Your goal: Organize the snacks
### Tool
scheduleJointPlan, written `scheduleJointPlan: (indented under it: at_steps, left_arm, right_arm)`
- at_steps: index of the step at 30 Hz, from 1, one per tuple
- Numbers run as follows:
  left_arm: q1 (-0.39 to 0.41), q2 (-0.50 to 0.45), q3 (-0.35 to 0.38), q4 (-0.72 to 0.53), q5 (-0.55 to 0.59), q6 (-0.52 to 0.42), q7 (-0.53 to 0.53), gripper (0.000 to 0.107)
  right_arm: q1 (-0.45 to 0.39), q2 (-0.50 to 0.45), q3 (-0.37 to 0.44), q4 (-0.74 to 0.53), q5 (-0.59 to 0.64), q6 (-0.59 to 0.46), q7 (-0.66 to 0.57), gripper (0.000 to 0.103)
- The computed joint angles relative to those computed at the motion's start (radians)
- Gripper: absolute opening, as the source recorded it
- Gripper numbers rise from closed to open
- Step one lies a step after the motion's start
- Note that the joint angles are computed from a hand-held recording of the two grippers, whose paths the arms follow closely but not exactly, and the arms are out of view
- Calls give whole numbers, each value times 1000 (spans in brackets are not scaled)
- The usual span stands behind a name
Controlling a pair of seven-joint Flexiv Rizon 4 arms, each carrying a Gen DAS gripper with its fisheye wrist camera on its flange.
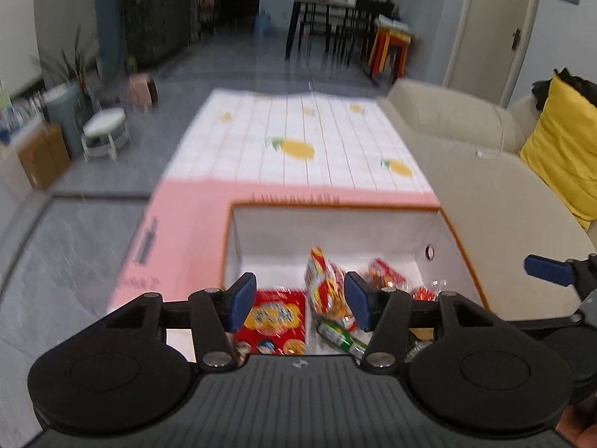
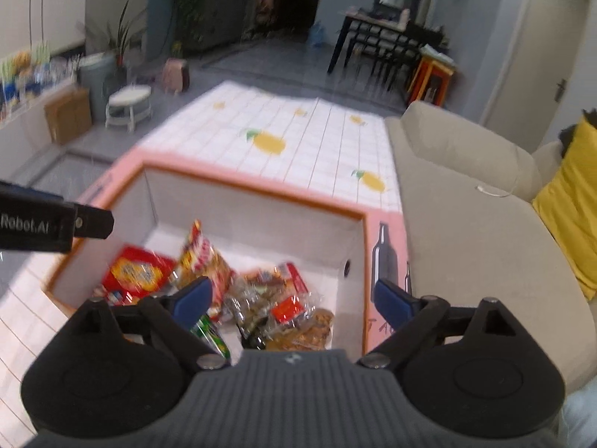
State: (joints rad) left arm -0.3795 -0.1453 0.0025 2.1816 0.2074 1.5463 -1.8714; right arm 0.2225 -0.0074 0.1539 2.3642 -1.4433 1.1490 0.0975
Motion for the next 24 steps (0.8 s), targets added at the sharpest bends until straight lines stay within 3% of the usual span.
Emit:
scheduleJointPlan:
  at_steps: [4,7,11,13,17,21,24]
  left_arm:
    - [-38,78,63,15,178,49,-144,64]
    - [-37,147,77,-14,443,38,-370,65]
    - [33,251,-15,-45,791,-1,-675,72]
    - [71,303,-81,-43,913,-31,-794,75]
    - [122,394,-181,2,1012,-55,-914,79]
    - [172,483,-262,66,1029,-85,-1013,83]
    - [196,540,-303,115,1003,-112,-1018,85]
  right_arm:
    - [-4,110,27,43,-43,-29,104,94]
    - [-14,206,41,88,-100,-14,205,94]
    - [-8,331,71,150,-109,-18,261,95]
    - [2,395,89,182,-93,-23,269,95]
    - [33,515,147,238,-10,-47,241,96]
    - [69,596,238,274,103,-112,223,99]
    - [100,636,314,290,197,-178,232,99]
